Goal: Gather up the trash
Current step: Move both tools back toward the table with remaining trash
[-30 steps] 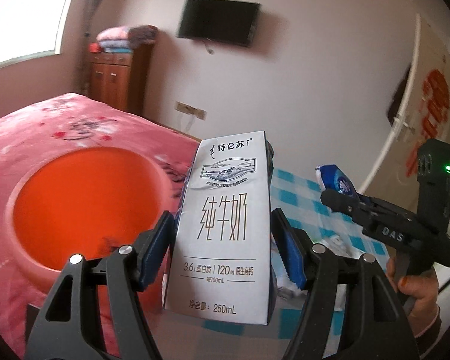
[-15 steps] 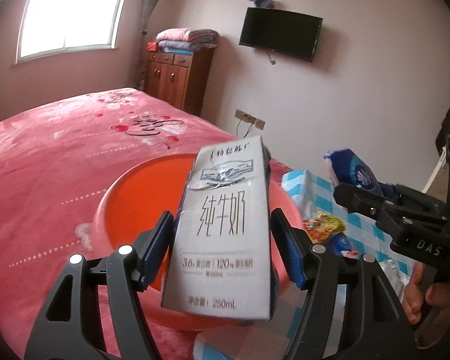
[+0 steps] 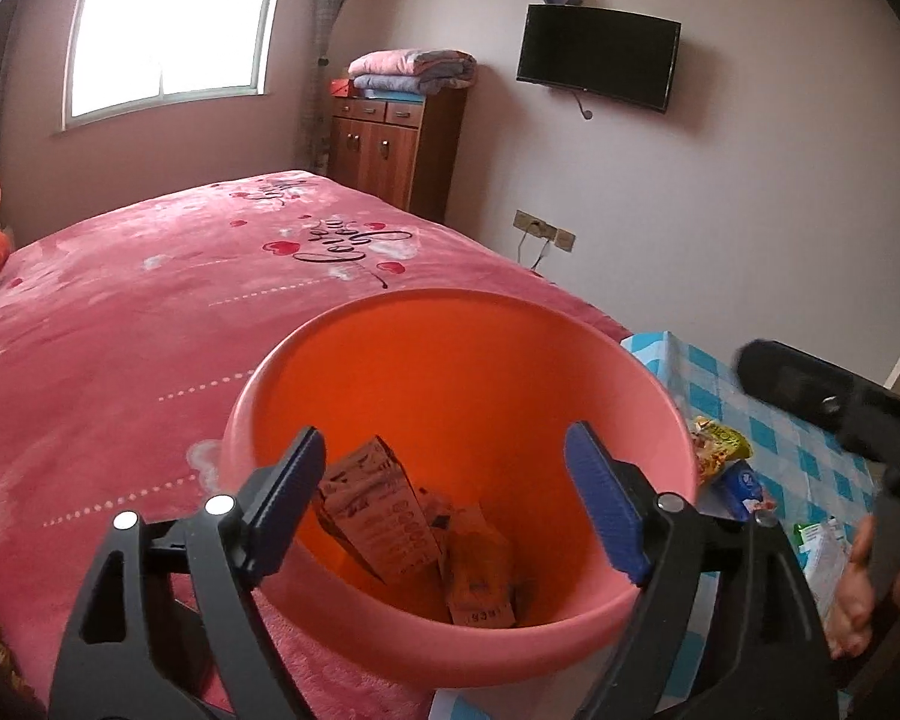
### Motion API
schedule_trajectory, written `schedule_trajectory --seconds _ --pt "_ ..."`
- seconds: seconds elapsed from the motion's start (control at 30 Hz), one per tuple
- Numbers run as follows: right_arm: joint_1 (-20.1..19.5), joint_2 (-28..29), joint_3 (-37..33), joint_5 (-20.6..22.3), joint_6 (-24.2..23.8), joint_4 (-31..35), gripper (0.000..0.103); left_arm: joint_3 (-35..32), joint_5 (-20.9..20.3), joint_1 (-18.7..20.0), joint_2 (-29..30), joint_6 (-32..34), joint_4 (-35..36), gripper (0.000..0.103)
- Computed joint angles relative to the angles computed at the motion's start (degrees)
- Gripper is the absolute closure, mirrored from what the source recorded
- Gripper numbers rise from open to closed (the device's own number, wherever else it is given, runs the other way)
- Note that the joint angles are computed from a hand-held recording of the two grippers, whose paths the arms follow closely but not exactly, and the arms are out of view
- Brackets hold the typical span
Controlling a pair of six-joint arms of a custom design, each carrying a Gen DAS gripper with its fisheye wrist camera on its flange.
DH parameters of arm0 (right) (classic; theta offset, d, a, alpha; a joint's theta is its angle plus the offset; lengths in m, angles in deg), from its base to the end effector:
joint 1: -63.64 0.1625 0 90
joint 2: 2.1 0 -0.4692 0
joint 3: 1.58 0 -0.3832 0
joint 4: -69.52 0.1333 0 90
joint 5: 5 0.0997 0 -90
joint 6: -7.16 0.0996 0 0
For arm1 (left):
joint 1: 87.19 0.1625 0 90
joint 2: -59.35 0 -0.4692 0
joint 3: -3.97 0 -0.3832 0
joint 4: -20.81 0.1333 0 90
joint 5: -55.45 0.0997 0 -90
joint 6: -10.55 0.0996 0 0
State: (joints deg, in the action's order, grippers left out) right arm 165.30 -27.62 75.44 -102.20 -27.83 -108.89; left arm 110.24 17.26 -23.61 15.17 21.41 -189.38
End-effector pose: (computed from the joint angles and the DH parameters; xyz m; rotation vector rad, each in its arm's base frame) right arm 0.2802 -0.7601 0.0456 1.0407 -2.5601 0.8678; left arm -0.0868 -0.6501 0.2030 0.1323 2.1374 -1.2738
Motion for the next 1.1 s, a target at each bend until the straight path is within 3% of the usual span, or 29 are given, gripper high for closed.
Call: schedule_trajectory --seconds 0.2,0.47,0.8,1.0,1.1 --pt "-0.89 -1.72 2.56 -3.24 3.57 -2.39 0.008 0.51 1.6 -0.76 0.35 0.83 -2.31 0.007" --pt "-1.83 -3.19 6.43 -8.1 4.93 -6.13 0.008 1.51 0.72 -1.18 -0.11 0.34 -2.21 0.006" --pt "-3.09 -5.23 11.08 -11.17 6.46 -9.1 0.007 3.44 -0.93 -2.98 0.54 2.62 -6.28 0.006" --pt "-3.1 -6.63 13.64 -17.44 10.13 -11.6 0.006 4.85 -2.09 -4.18 1.46 4.82 -9.36 0.006" --pt "-3.97 -8.11 16.5 -15.71 10.36 -15.2 0.006 5.55 -3.06 -5.17 2.73 7.57 -14.17 0.006"
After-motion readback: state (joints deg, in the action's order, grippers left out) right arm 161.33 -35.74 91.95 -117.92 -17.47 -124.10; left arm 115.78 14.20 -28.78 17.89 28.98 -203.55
